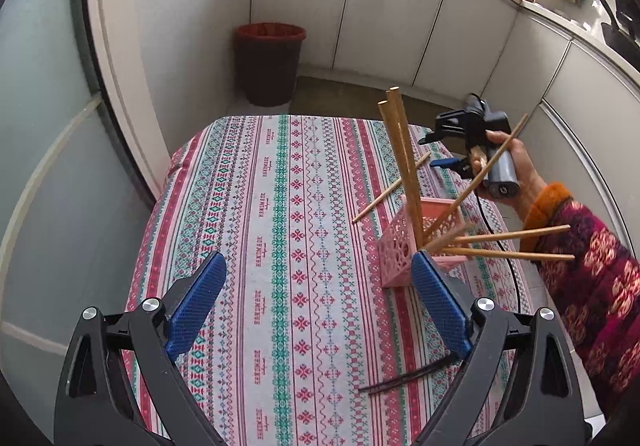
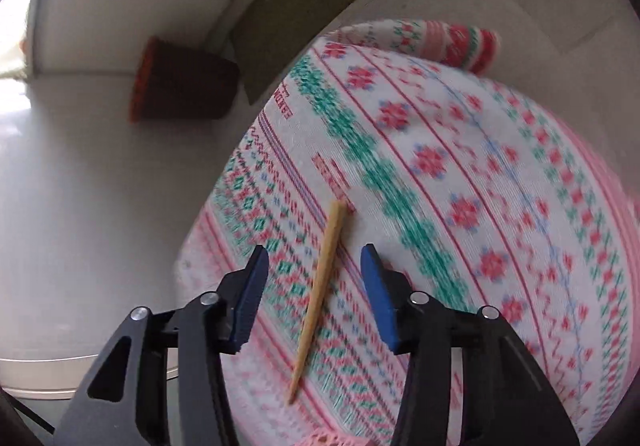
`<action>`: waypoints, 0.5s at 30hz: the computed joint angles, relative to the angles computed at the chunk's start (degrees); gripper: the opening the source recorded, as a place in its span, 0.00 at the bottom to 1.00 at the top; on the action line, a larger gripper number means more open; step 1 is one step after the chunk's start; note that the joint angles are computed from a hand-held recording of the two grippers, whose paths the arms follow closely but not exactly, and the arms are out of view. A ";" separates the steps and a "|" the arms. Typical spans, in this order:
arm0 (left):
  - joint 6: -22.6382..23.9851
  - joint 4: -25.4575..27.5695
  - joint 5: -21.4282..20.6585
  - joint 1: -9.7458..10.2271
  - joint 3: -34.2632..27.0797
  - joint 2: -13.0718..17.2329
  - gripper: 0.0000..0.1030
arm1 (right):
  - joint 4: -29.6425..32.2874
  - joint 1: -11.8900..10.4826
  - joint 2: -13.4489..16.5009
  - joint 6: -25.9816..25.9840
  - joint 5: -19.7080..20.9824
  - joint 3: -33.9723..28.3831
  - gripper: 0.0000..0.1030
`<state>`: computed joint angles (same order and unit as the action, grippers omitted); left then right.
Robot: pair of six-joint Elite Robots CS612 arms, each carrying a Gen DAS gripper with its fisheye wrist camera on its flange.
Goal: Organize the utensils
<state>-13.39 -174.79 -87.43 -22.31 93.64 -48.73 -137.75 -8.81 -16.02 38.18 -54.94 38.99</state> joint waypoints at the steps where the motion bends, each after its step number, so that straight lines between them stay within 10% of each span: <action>1: 0.01 0.45 -0.07 0.08 -0.46 0.28 0.87 | 5.26 0.54 1.29 -2.18 -2.39 -3.98 0.43; 4: -0.07 2.35 0.04 0.33 -1.92 1.15 0.87 | 17.03 2.12 4.82 -7.95 -10.76 -14.47 0.13; 8: -0.65 4.42 0.19 0.63 -3.25 1.92 0.87 | 18.88 2.06 7.80 -7.31 -10.65 -20.23 0.08; 15: -0.17 3.75 0.51 0.27 -2.21 1.32 0.87 | -8.35 -0.23 1.67 0.58 -1.77 -1.83 0.08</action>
